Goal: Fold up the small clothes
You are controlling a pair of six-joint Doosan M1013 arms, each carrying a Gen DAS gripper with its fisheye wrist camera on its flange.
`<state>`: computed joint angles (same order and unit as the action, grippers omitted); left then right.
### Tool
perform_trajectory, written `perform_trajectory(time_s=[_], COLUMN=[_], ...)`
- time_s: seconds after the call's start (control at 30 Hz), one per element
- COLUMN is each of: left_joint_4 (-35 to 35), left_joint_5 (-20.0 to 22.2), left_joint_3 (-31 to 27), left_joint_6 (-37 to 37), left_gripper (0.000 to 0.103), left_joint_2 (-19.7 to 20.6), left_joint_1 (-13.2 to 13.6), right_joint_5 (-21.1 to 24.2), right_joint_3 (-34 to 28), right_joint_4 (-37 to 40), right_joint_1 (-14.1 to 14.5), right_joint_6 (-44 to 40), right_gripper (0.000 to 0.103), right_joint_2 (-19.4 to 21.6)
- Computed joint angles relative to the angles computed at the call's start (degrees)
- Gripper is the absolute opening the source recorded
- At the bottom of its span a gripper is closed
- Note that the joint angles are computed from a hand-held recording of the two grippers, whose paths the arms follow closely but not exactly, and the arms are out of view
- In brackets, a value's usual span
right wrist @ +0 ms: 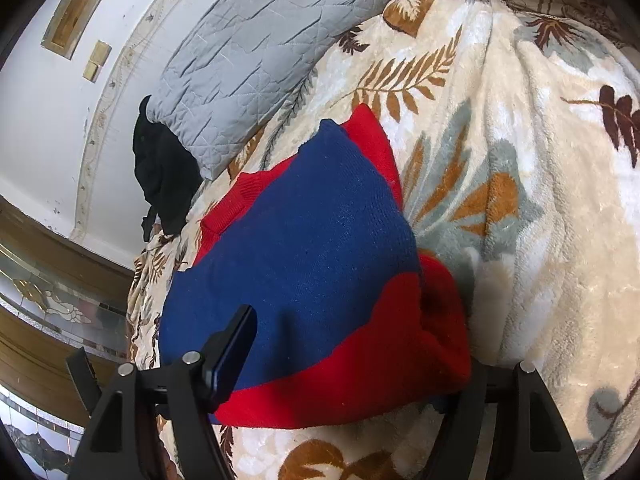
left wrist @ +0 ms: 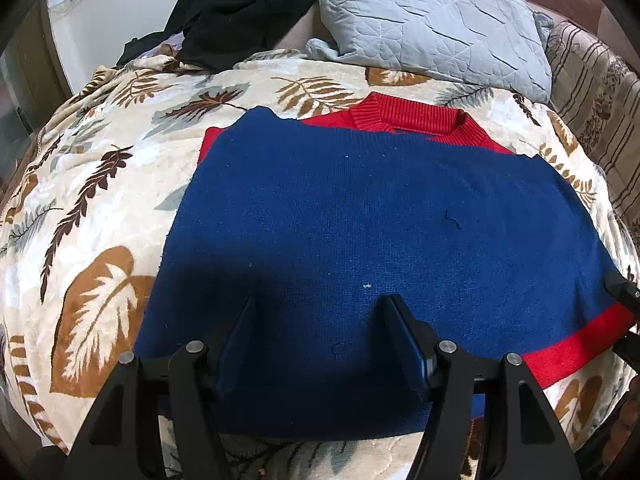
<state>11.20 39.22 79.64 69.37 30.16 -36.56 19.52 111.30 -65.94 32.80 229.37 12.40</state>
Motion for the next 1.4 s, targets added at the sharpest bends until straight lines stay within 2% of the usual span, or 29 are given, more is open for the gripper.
perform_trajectory(time_s=[0.27,0.43,0.47,0.57,0.6,0.63,0.67,0.73,0.8,0.83,0.9,0.93,0.97,1.0,1.03,1.07,1.13,1.2,1.3,1.37,1.4], left_joint_4=[-0.17,2.08,2.07,5.5,9.5,10.71,8.92,2.92,6.67,8.02,5.31,6.32,6.28,3.25,-2.75,-6.76,-8.15,-7.9,-8.41,-6.44,-7.91], left_joint_5=[0.01,-5.04,-4.64,1.04,-0.51,-0.72,-0.34,-3.69,-6.94,-6.52,-0.48,0.13,-2.01,-1.34,-1.73,-3.0,-6.75,-11.02,-13.6,-14.19,-14.07], left_joint_3=[-0.11,1.33,0.95,-1.59,-0.69,-0.43,-0.68,0.4,1.97,1.85,-0.72,-1.01,-0.08,-0.36,-0.31,0.27,2.46,4.87,6.61,7.63,7.93], left_joint_6=[0.18,-2.07,-1.3,0.9,-1.05,-1.62,-0.51,2.38,-1.07,-1.76,2.97,3.11,3.19,5.2,8.68,10.84,9.95,6.6,0.51,-6.19,-7.79], left_gripper=[0.067,0.067,0.07,0.076,0.077,0.076,0.075,0.075,0.076,0.076,0.079,0.081,0.081,0.079,0.079,0.079,0.079,0.079,0.079,0.079,0.079], left_joint_2=[-0.05,-1.41,-1.07,1.86,1.6,1.26,0.95,-0.62,-1.67,-1.37,1.36,1.75,1.11,0.71,0.06,-0.65,-2.81,-5.03,-6.39,-6.78,-6.63], left_joint_1=[0.06,-0.33,-0.46,-1.6,-2.19,-2.44,-2.3,-1.39,-1.52,-1.63,-1.58,-1.74,-1.63,-1.29,-0.41,0.34,1.57,3.53,6.79,8.88,10.25], right_joint_5=[0.34,0.54,0.59,0.79,1.04,1.48,1.92,2.7,2.91,3.09,3.27,2.81,2.63,2.49,2.72,4.11,5.34,10.53,19.97,23.4,24.39], right_joint_3=[-0.36,-0.56,-0.65,-1.06,-1.33,-1.62,-1.9,-2.12,-1.84,-1.69,-1.8,-2.02,-2.18,-2.37,-2.63,-3.14,-4.07,-6.71,-13.62,-19.53,-22.04], right_joint_4=[2.26,3.74,4.28,7.25,9.29,11.58,14.57,19.78,20.21,19.18,18.29,19.96,20.77,21.84,22.97,24.81,30.03,29.44,21.7,16.87,15.29], right_joint_1=[-0.05,-0.14,-0.2,-0.37,-0.45,-0.53,-0.73,-1.07,-1.16,-1.04,-0.93,-1.17,-1.27,-1.46,-1.62,-1.66,-2.14,-1.16,2.05,4.44,5.43], right_joint_6=[-2.84,-4.26,-4.98,-8.62,-11.12,-13.74,-16.94,-21.88,-21.57,-20.23,-19.17,-20.48,-20.89,-21.92,-23.55,-25.85,-31.68,-35.49,-38.79,-43.21,-45.48], right_gripper=[0.075,0.074,0.074,0.074,0.072,0.065,0.054,0.043,0.043,0.043,0.047,0.054,0.054,0.054,0.049,0.017,0.013,0.012,0.01,0.01,0.01], right_joint_2=[0.1,0.04,0.03,0.1,0.17,0.24,0.3,0.25,-0.05,-0.25,-0.34,-0.16,0.01,0.26,0.53,0.79,1.05,1.3,2.58,4.88,6.29])
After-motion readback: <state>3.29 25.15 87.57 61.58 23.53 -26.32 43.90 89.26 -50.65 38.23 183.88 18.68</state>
